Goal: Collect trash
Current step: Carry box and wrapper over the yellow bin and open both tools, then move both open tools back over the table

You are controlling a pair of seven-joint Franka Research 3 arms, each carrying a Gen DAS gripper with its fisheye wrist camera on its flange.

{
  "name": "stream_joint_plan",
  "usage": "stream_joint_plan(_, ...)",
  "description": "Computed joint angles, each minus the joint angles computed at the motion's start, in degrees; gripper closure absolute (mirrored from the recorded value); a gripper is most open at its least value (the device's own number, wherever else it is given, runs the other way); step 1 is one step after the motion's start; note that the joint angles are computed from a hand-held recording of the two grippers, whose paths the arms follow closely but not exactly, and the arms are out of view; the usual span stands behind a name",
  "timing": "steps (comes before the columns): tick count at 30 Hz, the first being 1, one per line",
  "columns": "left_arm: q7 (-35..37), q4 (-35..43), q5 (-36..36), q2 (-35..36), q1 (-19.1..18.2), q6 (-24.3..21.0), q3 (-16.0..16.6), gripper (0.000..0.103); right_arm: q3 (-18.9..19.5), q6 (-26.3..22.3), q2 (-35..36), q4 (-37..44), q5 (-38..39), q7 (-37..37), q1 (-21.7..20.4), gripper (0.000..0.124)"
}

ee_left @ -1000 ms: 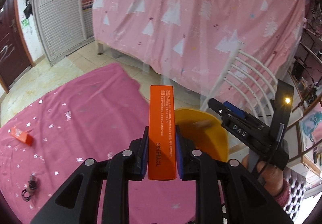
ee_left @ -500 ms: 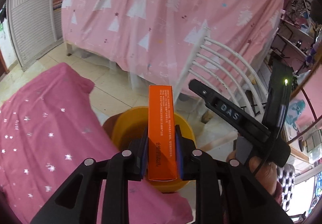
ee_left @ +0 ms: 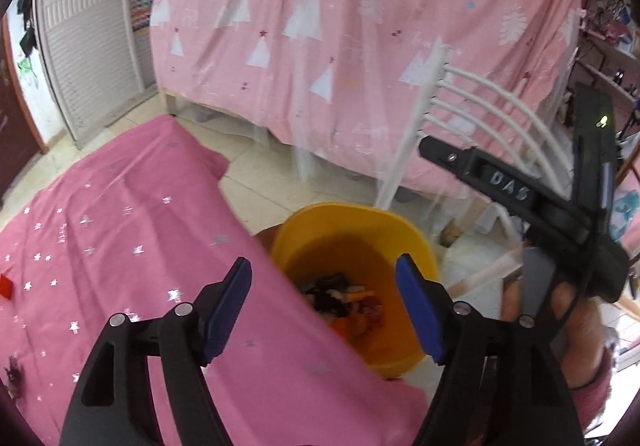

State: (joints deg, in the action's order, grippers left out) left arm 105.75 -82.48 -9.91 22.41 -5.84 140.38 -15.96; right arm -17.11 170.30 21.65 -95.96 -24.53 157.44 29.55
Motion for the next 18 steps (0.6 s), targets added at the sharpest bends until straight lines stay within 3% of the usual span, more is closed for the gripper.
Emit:
stream_joint_plan(10,-3.07,-3.11,2.85,-1.32,0.72,3.08,1.59,0.035,1.48,-1.50,1.17,2.68,0.55,-3.30,0.21,0.061)
stream_joint_plan(18,-3.26,-5.85,1.03,-3.54,2.81,4.15,1.75,0.035,3.53,-3.43,2.96,6.57,1.29,-7.33,0.57,0.058)
